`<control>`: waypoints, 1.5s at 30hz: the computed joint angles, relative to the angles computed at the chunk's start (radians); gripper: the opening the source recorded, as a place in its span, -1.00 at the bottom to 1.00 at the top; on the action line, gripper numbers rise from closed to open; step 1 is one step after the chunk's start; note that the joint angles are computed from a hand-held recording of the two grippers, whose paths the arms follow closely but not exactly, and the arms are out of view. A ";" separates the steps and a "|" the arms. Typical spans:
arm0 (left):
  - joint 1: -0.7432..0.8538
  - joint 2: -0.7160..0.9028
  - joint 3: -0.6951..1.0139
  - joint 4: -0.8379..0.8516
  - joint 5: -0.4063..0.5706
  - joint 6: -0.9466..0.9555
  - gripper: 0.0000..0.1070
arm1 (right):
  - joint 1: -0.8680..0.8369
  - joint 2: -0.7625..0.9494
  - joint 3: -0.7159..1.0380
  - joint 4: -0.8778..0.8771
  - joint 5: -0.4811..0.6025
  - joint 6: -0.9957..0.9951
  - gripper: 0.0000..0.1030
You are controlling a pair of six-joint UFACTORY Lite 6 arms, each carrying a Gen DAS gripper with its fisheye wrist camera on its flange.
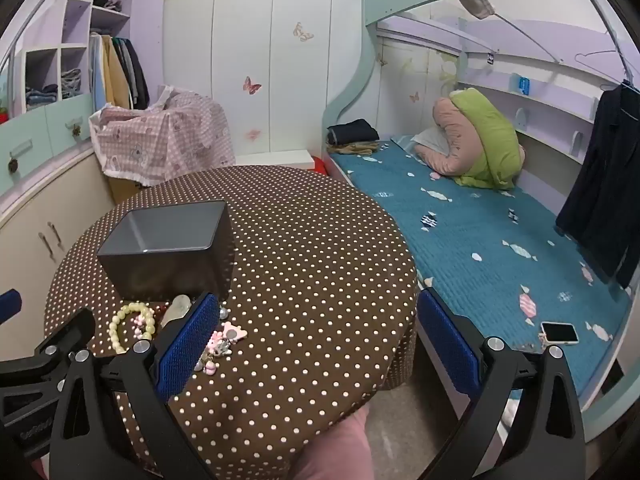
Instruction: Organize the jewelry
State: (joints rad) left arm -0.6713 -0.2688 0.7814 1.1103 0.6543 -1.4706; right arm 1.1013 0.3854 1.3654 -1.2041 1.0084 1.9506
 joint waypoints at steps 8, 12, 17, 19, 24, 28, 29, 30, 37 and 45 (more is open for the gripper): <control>0.002 -0.001 0.001 -0.019 -0.007 0.019 0.79 | 0.001 -0.004 -0.001 0.004 0.005 -0.002 0.86; 0.007 0.011 -0.019 0.004 -0.035 -0.015 0.79 | 0.003 0.011 0.016 0.010 0.011 -0.014 0.86; 0.013 0.003 -0.040 0.071 -0.059 -0.060 0.79 | 0.000 0.013 0.016 0.011 0.008 -0.013 0.86; 0.000 0.000 -0.046 0.074 -0.046 -0.070 0.79 | 0.000 0.007 0.011 0.011 0.004 -0.013 0.86; -0.029 -0.012 -0.048 0.075 -0.011 -0.080 0.78 | -0.006 0.018 0.013 0.001 -0.005 -0.005 0.86; -0.011 -0.021 -0.032 0.037 -0.017 -0.028 0.78 | -0.006 0.020 0.018 0.005 -0.006 -0.009 0.86; -0.011 -0.028 -0.036 0.028 -0.020 -0.020 0.78 | -0.005 0.021 0.019 0.004 -0.005 -0.010 0.86; -0.010 -0.029 -0.030 0.015 -0.019 -0.007 0.78 | -0.001 0.027 0.026 0.005 -0.003 -0.010 0.86; 0.000 -0.032 -0.019 -0.015 -0.023 0.029 0.78 | -0.001 0.027 0.030 0.009 0.001 -0.016 0.86; 0.008 -0.030 -0.016 -0.023 -0.031 0.040 0.78 | 0.006 0.035 0.050 0.019 0.014 -0.032 0.86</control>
State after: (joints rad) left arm -0.6632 -0.2990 0.7656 1.0876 0.6236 -1.4305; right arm 1.1077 0.4201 1.4154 -1.1846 1.0222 1.9190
